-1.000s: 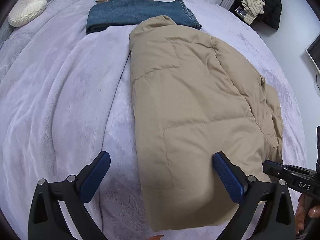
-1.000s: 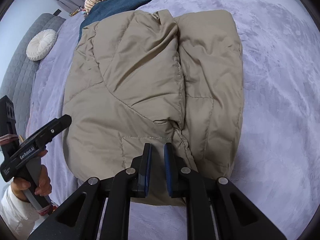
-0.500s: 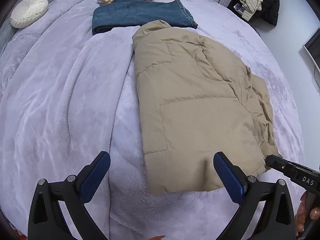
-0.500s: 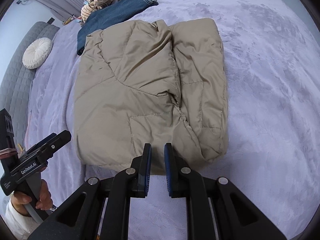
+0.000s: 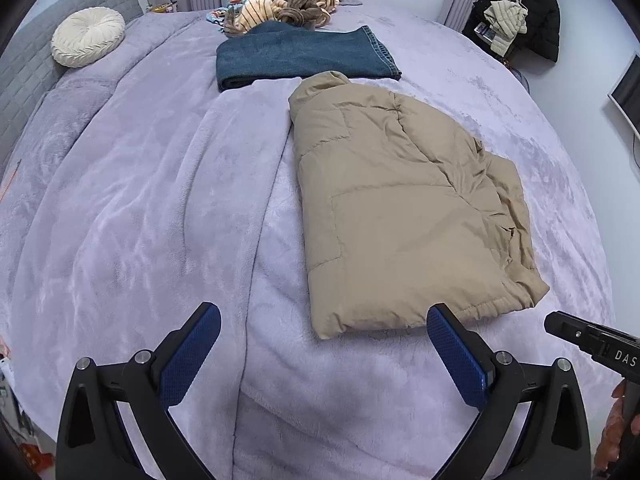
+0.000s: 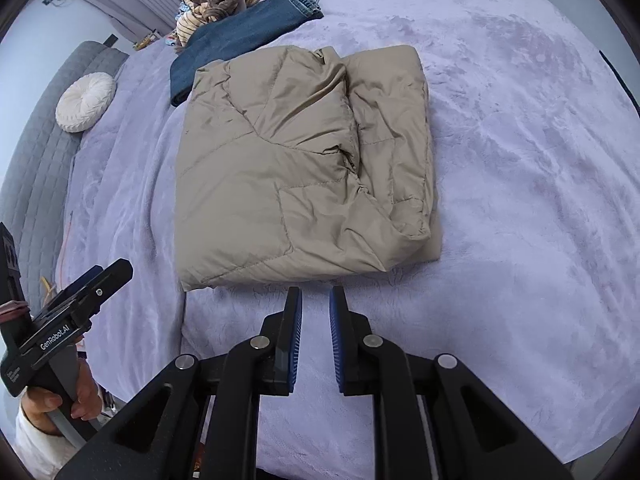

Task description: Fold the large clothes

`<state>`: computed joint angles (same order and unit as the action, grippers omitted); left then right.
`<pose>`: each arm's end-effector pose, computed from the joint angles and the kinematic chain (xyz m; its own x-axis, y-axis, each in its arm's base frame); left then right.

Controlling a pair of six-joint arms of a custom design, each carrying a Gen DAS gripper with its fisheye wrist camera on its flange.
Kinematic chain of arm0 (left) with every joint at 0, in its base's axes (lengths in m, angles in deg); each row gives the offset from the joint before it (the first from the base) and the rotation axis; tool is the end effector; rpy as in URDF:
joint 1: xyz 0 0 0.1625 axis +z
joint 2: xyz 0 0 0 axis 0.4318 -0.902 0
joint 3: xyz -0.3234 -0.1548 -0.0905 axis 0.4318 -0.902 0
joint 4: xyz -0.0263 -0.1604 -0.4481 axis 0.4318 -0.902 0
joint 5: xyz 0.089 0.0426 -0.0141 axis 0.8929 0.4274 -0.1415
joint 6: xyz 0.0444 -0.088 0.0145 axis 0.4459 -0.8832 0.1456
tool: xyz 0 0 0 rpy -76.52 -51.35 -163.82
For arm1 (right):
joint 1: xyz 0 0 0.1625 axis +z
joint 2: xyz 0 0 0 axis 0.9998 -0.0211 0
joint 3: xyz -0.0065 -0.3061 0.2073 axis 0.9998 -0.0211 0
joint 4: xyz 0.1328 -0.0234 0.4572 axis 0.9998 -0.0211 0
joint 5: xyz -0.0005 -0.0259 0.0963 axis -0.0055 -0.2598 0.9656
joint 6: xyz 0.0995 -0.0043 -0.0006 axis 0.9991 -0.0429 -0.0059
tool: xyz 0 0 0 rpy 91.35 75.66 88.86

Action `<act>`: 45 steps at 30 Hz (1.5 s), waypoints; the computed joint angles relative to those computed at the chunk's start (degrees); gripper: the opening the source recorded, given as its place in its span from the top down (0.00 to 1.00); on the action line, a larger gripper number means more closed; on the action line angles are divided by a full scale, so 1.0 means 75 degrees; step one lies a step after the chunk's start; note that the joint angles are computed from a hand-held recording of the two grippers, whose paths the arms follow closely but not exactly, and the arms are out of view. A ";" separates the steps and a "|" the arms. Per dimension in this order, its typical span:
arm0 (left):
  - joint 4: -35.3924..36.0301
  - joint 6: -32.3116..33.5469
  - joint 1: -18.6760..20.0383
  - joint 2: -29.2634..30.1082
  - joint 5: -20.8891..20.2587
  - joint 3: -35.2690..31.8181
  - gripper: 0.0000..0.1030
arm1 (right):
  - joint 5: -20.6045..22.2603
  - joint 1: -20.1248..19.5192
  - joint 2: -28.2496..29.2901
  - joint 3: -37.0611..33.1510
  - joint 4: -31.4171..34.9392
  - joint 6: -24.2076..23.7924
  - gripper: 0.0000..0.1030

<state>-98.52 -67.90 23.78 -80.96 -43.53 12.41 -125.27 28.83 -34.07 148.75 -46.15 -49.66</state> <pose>-0.3014 -0.6500 0.3385 -0.7651 0.2318 -0.6008 0.3929 0.9072 -0.1503 0.3679 -0.5437 0.2278 -0.8657 0.3200 0.3849 0.1187 0.8782 -0.4633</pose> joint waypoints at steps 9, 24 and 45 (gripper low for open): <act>0.0316 -0.0674 -0.0621 -0.0762 0.0408 0.0431 0.00 | -0.0898 0.0682 -0.0242 -0.0007 0.0173 -0.0040 0.34; 0.0759 -0.1231 -0.1431 -0.1265 0.1162 0.0452 0.00 | -0.2422 0.1616 -0.0003 -0.0638 0.0774 -0.0092 0.13; 0.1001 -0.1447 -0.1672 -0.1353 0.1363 0.0323 0.00 | -0.2982 0.1947 0.0136 -0.0896 0.0850 0.0093 0.00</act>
<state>-91.01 -78.75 11.24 -91.11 -33.30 14.83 -147.63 43.43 -33.05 142.03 -39.77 -48.96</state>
